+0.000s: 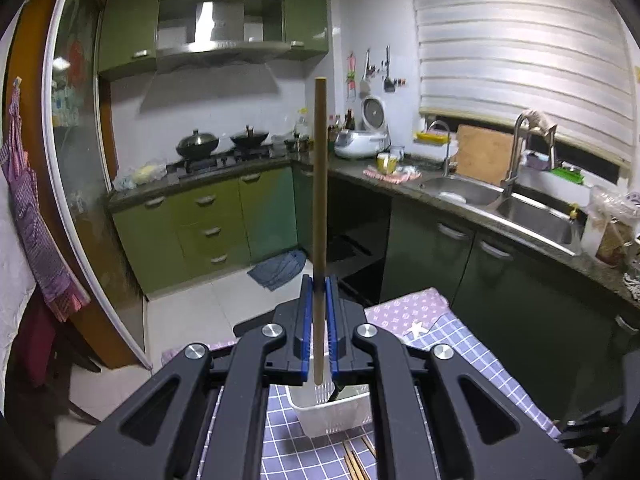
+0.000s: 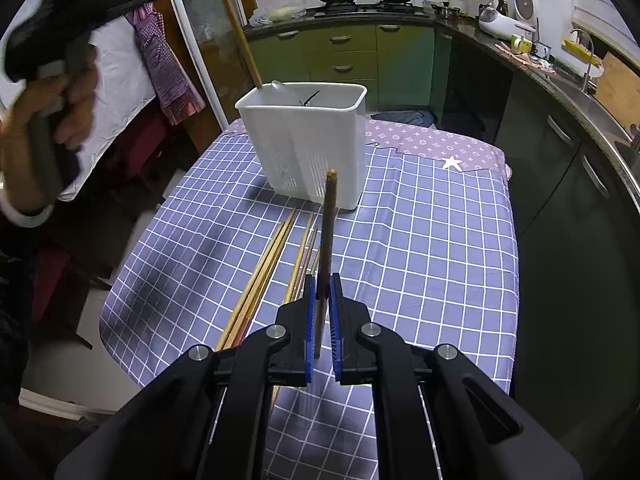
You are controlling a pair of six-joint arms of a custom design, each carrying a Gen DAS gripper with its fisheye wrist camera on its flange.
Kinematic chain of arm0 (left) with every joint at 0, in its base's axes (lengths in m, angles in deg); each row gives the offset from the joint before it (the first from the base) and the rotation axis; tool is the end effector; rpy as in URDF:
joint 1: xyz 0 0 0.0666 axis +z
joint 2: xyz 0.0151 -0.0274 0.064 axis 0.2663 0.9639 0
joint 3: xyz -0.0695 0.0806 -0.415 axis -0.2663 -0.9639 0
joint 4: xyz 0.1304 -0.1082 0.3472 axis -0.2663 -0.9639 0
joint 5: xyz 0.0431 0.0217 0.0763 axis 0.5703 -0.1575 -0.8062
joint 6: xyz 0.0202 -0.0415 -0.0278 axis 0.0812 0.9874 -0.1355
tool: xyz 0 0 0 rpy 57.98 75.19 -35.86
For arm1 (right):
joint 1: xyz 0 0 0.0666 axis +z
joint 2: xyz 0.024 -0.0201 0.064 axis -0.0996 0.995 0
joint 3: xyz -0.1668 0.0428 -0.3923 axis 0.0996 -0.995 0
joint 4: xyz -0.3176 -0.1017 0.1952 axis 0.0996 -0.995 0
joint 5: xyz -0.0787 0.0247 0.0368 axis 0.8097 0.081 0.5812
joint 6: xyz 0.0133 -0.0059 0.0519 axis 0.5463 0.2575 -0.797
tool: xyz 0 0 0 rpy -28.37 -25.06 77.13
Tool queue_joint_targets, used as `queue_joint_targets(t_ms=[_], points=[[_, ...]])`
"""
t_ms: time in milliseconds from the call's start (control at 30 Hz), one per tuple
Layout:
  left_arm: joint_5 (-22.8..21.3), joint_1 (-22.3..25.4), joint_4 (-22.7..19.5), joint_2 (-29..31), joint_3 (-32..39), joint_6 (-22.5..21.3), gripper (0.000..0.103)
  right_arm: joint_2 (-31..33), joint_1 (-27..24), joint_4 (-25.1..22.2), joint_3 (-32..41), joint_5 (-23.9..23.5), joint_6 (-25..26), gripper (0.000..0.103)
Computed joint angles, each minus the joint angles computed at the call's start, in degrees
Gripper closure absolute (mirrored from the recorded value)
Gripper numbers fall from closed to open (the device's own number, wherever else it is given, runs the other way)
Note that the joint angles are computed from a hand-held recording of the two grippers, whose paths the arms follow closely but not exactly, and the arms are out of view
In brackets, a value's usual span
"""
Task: Organize utensils
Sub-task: 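Drop the chopstick into the holder with the left gripper while the right carries its chopstick over, then lower the chopstick into the holder and open the right gripper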
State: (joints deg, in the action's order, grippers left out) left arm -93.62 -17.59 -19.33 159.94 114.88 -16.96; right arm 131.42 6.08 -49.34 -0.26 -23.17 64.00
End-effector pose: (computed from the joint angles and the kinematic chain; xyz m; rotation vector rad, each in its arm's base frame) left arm 0.3514 -0.2166 0.6356 0.3005 2.0185 -0.1226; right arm 0.2521 0.0596 0.5354 -0.4006 2.5085 0.3175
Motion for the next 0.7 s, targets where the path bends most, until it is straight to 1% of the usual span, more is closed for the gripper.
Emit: queue_joint_targets(t_ms=[133,300,333,367,400,433,567,700], points=[[1.3,1.6,-1.0,2.0,-1.3,1.6,0.096,0.2,-0.1,-0.2,1.0,-0.5,0.1,0.096],[3.0,2.7,-2.0,1.9,-4.2,1.7,0.095,1.4,-0.5,-0.5,4.4,-1.2,-0.2,0.096],[3.5,2.8,-2.4,1.8,-4.5,1.8,0.089,1.8,-0.6,-0.5,5.3,-1.3,-0.3,0.096],[4.1,3.0,-2.7,1.4,-5.1,2.1,0.080,2.4,-0.7,-0.2,6.7,-1.4,-0.6,0.096],[4.6,3.1,-2.8,0.9,-5.7,2.4,0.077,2.8,-0.9,-0.1,7.8,-1.5,-0.8,0.096],[4.9,3.3,-2.7,0.2,-6.4,2.5,0.075,3.6,-1.2,0.2,9.4,-1.8,-1.3,0.096],[5.5,3.6,-2.8,-3.4,-8.7,2.9,0.075,6.9,-1.7,2.8,15.8,-1.1,-3.0,0.096],[6.3,3.7,-4.3,-6.6,-10.7,2.8,0.075,11.5,-2.5,7.5,22.4,-1.8,-7.1,0.096]])
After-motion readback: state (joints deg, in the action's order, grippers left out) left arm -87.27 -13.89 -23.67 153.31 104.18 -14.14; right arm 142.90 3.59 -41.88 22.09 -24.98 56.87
